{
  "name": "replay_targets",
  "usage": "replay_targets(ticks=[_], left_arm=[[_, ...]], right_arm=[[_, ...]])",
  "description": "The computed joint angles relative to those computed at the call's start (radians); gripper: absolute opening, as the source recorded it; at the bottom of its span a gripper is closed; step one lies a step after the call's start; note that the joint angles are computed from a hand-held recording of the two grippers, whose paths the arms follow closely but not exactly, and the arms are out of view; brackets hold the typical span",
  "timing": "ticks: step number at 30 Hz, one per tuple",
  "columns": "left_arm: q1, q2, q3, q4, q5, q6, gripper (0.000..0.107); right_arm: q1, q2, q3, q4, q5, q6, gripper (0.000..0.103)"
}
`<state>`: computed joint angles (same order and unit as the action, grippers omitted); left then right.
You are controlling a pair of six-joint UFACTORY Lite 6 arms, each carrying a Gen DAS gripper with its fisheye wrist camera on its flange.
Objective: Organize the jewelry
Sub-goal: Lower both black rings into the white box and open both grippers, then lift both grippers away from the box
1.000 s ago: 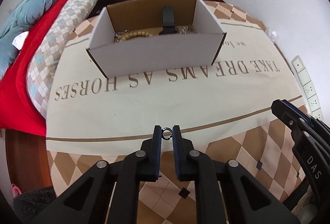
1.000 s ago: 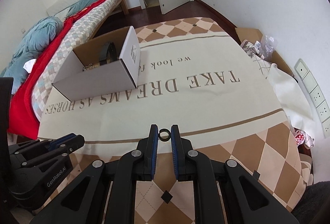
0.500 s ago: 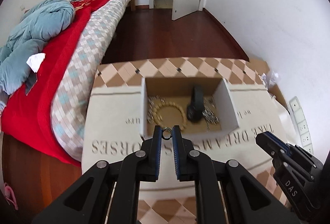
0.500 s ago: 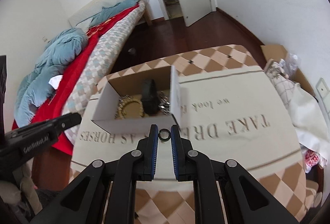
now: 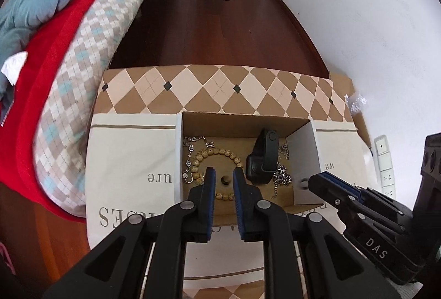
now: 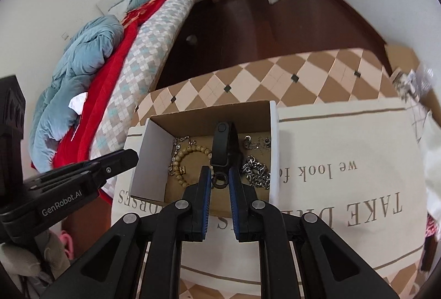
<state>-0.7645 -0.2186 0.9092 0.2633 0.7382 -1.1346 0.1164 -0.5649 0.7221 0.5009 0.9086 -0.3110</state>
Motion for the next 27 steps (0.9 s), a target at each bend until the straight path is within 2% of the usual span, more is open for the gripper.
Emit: replay_targets(ticks=[1,2,3,4,5,7,10,11,13,15,16,19,27], left_arm=[[0.009,-0.002,0.001,-0.003,0.003,0.004,0.028],[0.012,-0.009,0.001,0.007,0.009,0.001,0.041],[0.008,-0.014,0.005,0.028,0.025,-0.018,0.048],[-0.004,-0.026,0.005,0.066,0.052,-0.059,0.061],[-0.01,-0.041,-0.001,0.087,0.063,-0.078,0.067],[-0.045,-0.055,0.001,0.154,0.125,-0.147,0.073],[-0.107,-0.067,-0.006,0.233,0.219,-0.242,0.095],[-0.118,-0.069,-0.01,0.245,0.237,-0.257,0.099],[-0.163,-0.062,-0.02,0.263,0.3,-0.304,0.101],[-0.195,-0.064,-0.039,0.268,0.329,-0.336,0.102],[-0.214,-0.066,-0.047,0.269,0.346,-0.353,0.102],[-0.267,-0.069,-0.056,0.265,0.383,-0.405,0.102],[-0.421,-0.059,0.011,0.268,0.514,-0.506,0.102]], right_arm=[[-0.025,0.024,0.012,0.023,0.011,-0.025,0.03],[-0.045,0.029,0.017,0.038,0.019,-0.04,0.043],[-0.051,0.027,0.017,0.036,0.017,-0.038,0.047],[-0.062,0.024,0.02,0.038,0.024,-0.041,0.047],[-0.088,0.022,0.024,0.054,0.04,-0.06,0.047],[-0.1,0.014,0.035,0.035,0.048,-0.042,0.051],[-0.062,-0.029,0.043,-0.078,0.031,0.051,0.063],[-0.03,-0.045,0.045,-0.138,0.024,0.104,0.07],[0.026,-0.066,0.05,-0.253,0.013,0.203,0.082],[0.116,-0.091,0.05,-0.409,0.016,0.347,0.099],[0.145,-0.1,0.048,-0.471,0.026,0.396,0.101],[0.28,-0.123,0.041,-0.657,0.068,0.581,0.103],[0.423,-0.183,0.067,-0.758,0.198,0.726,0.103]])
